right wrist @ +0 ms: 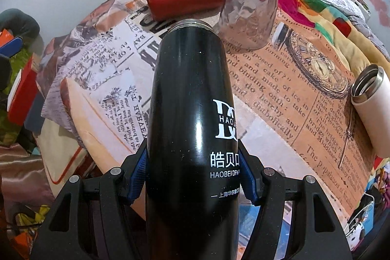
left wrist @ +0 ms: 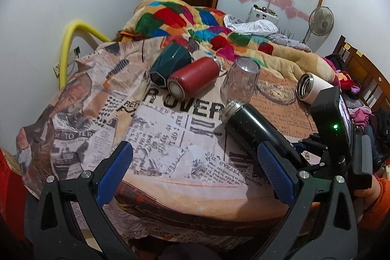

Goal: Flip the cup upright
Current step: 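Lift the black thermos with the right tool and swing it toward the left tool, then grasp the thermos body with the left tool while the right tool holds it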

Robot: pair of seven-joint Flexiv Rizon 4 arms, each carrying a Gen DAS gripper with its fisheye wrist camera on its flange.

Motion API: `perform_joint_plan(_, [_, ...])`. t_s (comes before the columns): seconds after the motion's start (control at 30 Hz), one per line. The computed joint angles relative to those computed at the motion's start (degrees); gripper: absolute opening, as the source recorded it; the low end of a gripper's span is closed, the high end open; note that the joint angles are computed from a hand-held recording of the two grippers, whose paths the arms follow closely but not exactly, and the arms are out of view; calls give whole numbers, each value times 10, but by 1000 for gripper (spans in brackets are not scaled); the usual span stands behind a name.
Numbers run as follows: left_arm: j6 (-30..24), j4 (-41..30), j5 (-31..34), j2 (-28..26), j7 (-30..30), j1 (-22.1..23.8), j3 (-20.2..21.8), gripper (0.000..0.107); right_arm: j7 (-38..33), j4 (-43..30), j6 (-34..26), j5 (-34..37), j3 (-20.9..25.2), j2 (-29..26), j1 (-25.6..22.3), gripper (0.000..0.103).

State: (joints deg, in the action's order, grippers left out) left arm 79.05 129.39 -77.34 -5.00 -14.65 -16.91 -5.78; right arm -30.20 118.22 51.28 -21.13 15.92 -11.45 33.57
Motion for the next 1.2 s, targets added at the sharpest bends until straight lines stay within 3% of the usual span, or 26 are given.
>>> perform_joint_plan(0.3, [-26, 0, 52, -7, -46, 15, 3, 103, -7, 5, 21, 29, 5, 5, -5, 62])
perform_joint_plan(0.43, [-64, -6, 80, -6, -74, 26, 5, 103, 3, 17, 35, 29, 8, 27, -4, 62])
perform_joint_plan(0.63, [-145, -27, 180, -27, -157, 47, 7, 103, 102, 68, 36, -38, 15, 99, -3, 63])
perform_joint_plan(0.8, [-217, -45, 260, -47, -224, 60, 4, 93, 230, 98, -46, -125, 42, 167, -13, 74])
perform_joint_plan(1.07, [-186, -60, 361, -74, -319, 53, -4, 90, 319, 113, -80, -175, 65, 195, -20, 74])
perform_joint_plan(1.2, [-183, -82, 421, -94, -373, 54, -3, 80, 346, 123, -77, -192, 68, 202, -21, 74])
